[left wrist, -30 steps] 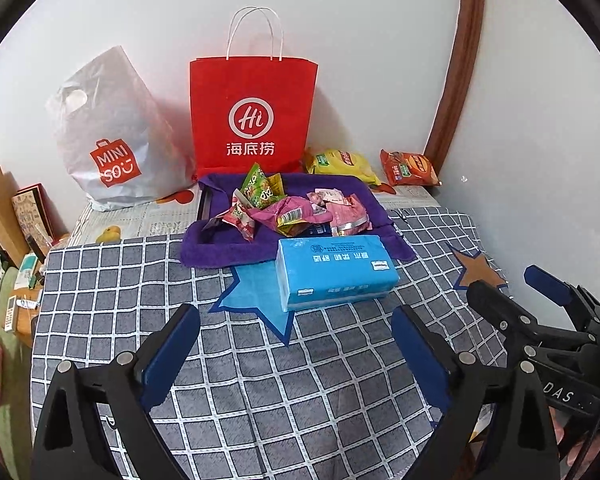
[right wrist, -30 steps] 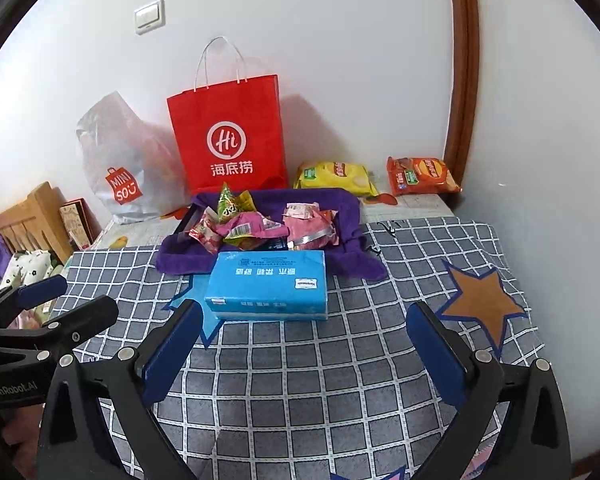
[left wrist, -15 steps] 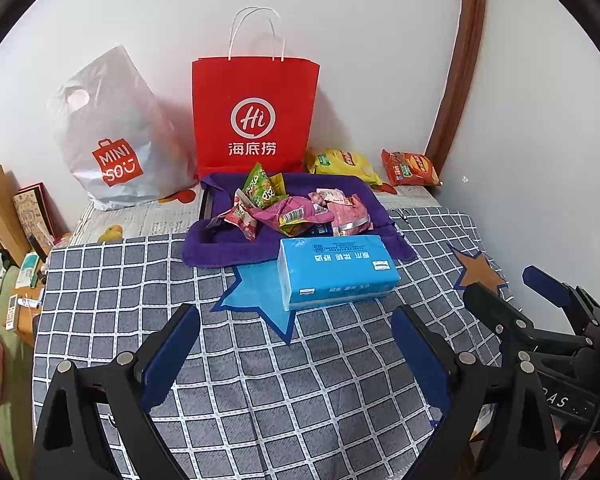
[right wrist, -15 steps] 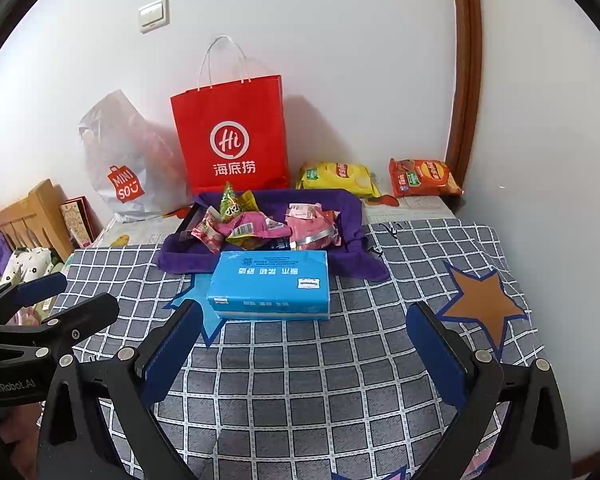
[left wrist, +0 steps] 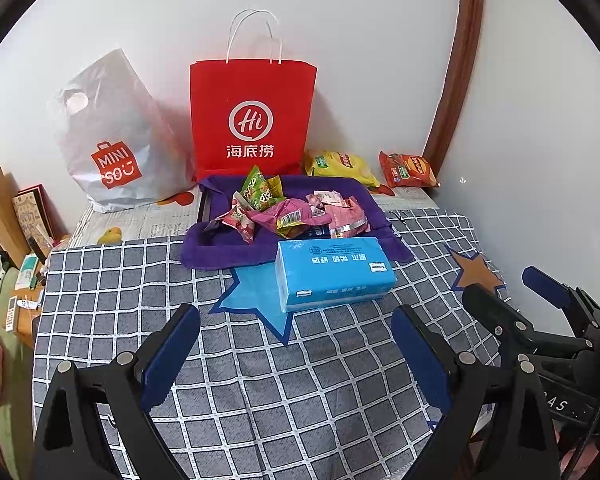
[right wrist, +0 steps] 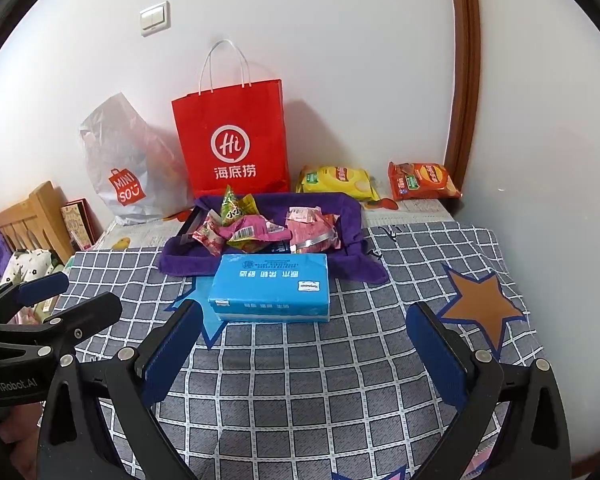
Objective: Organize snacks
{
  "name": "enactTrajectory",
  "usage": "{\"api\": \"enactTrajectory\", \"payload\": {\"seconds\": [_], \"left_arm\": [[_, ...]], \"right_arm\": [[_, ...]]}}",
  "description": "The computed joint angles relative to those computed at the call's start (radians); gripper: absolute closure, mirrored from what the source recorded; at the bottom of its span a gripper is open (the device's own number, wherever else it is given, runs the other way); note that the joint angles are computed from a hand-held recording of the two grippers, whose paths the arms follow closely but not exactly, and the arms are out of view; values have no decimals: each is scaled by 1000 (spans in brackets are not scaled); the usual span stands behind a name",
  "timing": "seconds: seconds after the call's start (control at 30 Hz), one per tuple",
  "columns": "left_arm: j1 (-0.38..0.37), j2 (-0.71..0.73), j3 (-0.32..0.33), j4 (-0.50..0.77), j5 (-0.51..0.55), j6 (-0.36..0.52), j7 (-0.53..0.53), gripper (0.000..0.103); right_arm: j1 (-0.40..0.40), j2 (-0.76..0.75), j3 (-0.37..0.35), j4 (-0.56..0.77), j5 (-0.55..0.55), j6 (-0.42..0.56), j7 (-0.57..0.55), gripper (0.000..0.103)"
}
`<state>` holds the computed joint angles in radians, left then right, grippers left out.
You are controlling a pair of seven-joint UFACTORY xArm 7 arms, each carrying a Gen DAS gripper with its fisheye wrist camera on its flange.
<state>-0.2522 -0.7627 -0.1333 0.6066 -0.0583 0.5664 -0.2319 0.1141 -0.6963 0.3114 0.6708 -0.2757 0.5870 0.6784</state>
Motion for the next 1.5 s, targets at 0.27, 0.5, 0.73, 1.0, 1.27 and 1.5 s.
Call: {"api": "enactTrajectory", "payload": {"seconds": [0.27, 0.5, 0.73, 1.0, 1.27, 1.5], "left_arm": [[1, -1, -3, 0, 3, 3, -4, 6], [-1, -2, -1, 0, 3, 3, -3, 6], [0, -2, -4, 3, 4, 8, -7, 6], [-1, -2, -4, 3, 5, 7, -7, 6], [-3, -2, -5, 6, 4, 9, -8, 6], [-4, -3, -4, 3, 4, 5, -7, 6]], "right_arm": [[0, -9, -4, -3, 3, 0, 2, 2], [-2, -21, -8, -10, 7, 3, 1, 2], [-4, -26, -9, -15, 10, 3, -2, 2], [-5, -35, -8, -19, 14, 7, -4, 2], [-5, -41, -9, -23, 17, 6, -5, 2], [-5, -48, -7, -25, 18, 6, -4, 2]]}}
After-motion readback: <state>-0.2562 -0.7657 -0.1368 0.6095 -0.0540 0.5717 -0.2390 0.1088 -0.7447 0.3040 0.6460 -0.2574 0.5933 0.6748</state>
